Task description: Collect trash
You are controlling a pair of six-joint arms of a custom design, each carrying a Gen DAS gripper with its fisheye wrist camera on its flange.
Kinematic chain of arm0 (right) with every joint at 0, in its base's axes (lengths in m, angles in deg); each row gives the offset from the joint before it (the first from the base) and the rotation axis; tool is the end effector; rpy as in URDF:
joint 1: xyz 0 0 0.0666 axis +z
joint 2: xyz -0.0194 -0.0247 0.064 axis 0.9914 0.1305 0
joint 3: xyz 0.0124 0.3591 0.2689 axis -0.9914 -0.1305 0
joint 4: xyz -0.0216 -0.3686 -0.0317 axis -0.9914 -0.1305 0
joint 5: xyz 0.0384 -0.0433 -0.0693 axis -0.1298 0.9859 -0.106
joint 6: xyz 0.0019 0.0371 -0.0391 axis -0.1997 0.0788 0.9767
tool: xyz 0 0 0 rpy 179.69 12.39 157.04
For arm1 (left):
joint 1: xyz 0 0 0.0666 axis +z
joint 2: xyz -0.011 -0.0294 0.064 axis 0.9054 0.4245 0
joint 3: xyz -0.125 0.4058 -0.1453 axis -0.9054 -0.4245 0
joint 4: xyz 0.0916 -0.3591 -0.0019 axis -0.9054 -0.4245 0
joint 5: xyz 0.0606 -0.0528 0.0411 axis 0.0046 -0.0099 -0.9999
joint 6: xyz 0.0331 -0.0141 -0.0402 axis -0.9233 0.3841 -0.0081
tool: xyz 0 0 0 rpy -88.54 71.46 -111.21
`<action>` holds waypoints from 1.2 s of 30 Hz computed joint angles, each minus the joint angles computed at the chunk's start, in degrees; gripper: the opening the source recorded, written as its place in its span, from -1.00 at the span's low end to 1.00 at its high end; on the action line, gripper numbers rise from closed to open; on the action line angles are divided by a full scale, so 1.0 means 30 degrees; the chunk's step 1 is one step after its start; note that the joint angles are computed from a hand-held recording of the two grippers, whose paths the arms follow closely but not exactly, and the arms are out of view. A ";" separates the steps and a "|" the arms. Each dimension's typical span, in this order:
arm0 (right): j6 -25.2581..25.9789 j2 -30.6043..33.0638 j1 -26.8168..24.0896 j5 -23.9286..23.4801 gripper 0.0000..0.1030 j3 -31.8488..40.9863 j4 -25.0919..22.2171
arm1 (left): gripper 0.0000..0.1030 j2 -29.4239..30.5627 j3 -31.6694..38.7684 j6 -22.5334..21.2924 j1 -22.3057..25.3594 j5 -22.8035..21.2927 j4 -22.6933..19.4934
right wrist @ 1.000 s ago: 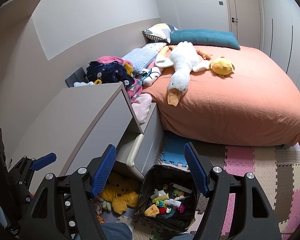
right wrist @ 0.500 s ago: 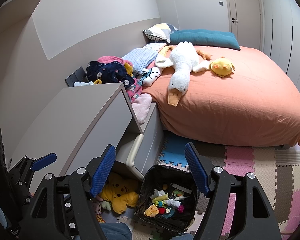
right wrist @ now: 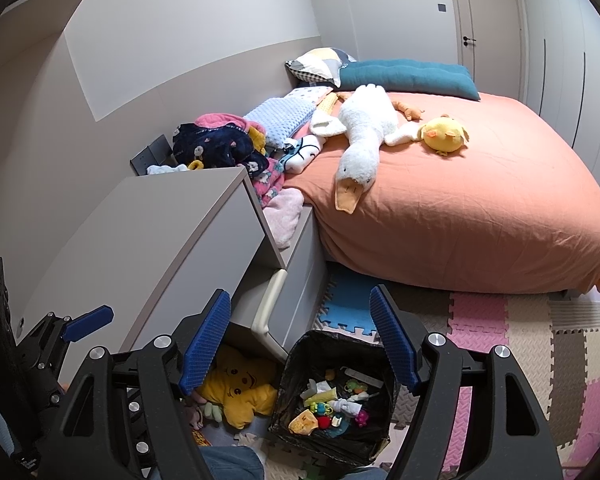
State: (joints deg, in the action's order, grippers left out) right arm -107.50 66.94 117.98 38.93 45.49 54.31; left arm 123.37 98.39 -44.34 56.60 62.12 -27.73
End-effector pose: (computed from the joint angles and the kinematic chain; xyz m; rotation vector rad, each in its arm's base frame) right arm 0.4356 0.2894 0.3178 0.4672 2.2823 0.1173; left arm 0.5197 -0.0883 0.3213 0.8577 2.2709 -0.2886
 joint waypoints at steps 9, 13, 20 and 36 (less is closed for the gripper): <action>0.0009 0.0030 0.0009 0.0009 0.42 0.0089 -0.0070 | 0.88 -0.0027 -0.0058 -0.0251 -0.0031 -0.0084 0.0002; -0.0008 0.0042 0.0026 0.0028 0.42 0.0104 -0.0097 | 0.88 -0.0083 -0.0128 -0.0253 -0.0035 -0.0065 0.0022; -0.0003 0.0054 0.0032 0.0054 0.42 0.0142 -0.0119 | 0.88 -0.0088 -0.0152 -0.0248 -0.0043 -0.0047 0.0014; 0.0157 0.0068 0.0024 0.0066 0.42 0.0275 -0.0080 | 0.88 0.0010 -0.0023 -0.0170 0.0111 0.0701 -0.0312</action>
State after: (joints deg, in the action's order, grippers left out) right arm -107.03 67.14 118.06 39.13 46.32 54.08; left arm 123.40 98.32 -44.85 56.94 64.22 -28.66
